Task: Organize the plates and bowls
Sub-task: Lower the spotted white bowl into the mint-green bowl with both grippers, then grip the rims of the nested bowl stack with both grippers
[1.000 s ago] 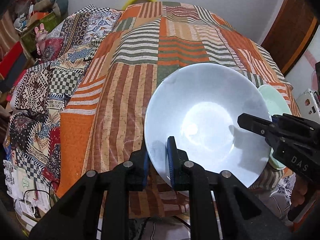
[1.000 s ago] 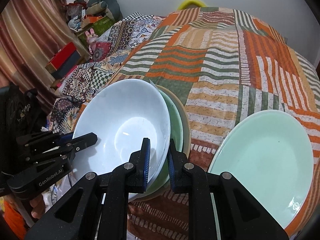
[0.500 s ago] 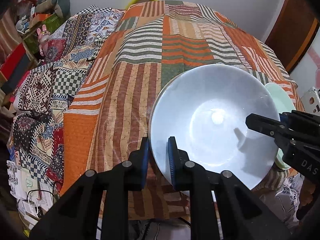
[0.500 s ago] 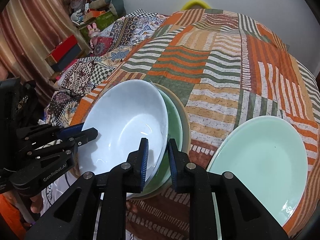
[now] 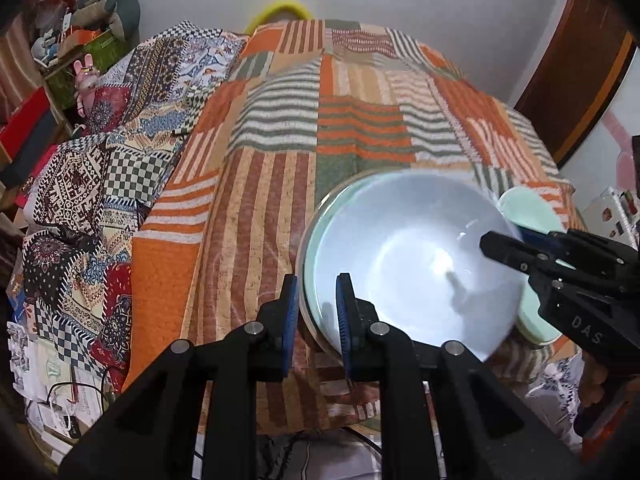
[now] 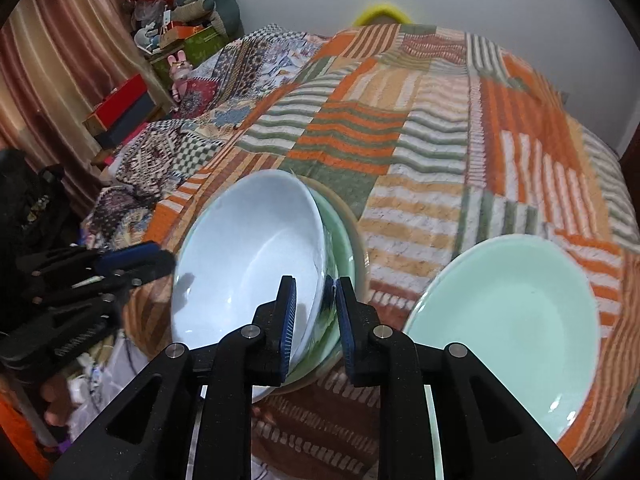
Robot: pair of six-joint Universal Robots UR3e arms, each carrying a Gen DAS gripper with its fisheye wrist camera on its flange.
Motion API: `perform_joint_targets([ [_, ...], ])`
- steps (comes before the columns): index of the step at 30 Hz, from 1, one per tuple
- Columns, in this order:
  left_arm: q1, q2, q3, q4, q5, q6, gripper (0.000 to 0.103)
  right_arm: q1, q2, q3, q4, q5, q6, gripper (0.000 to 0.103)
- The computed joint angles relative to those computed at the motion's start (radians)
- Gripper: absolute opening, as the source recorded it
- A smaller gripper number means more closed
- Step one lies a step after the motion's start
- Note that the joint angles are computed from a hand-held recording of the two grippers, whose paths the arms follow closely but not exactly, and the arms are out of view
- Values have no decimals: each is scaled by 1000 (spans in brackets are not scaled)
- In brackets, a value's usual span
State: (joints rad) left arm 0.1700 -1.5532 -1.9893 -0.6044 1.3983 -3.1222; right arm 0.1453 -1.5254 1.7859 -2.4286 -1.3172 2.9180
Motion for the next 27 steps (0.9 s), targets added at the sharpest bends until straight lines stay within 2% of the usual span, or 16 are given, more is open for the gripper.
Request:
perform_joint_targets([
  [2,8,17,-1,3,-10,-1,22,-14,-31,17,-26,20,-10,38],
  [4,17,32,-11,11,-22,0,27,-29,-50,34,-56,32,-9,45],
  [8,33,37,-42,39,-38,-3,40,-65,-56,50,-51,52,-9,45],
  [16,69,-34,-68,33,-100,5,40,-84,-22,83,-15,86,7,45],
  [27,68,-141,-59,115,-144,-5,40,-92,25,87,-20,136,17,44],
])
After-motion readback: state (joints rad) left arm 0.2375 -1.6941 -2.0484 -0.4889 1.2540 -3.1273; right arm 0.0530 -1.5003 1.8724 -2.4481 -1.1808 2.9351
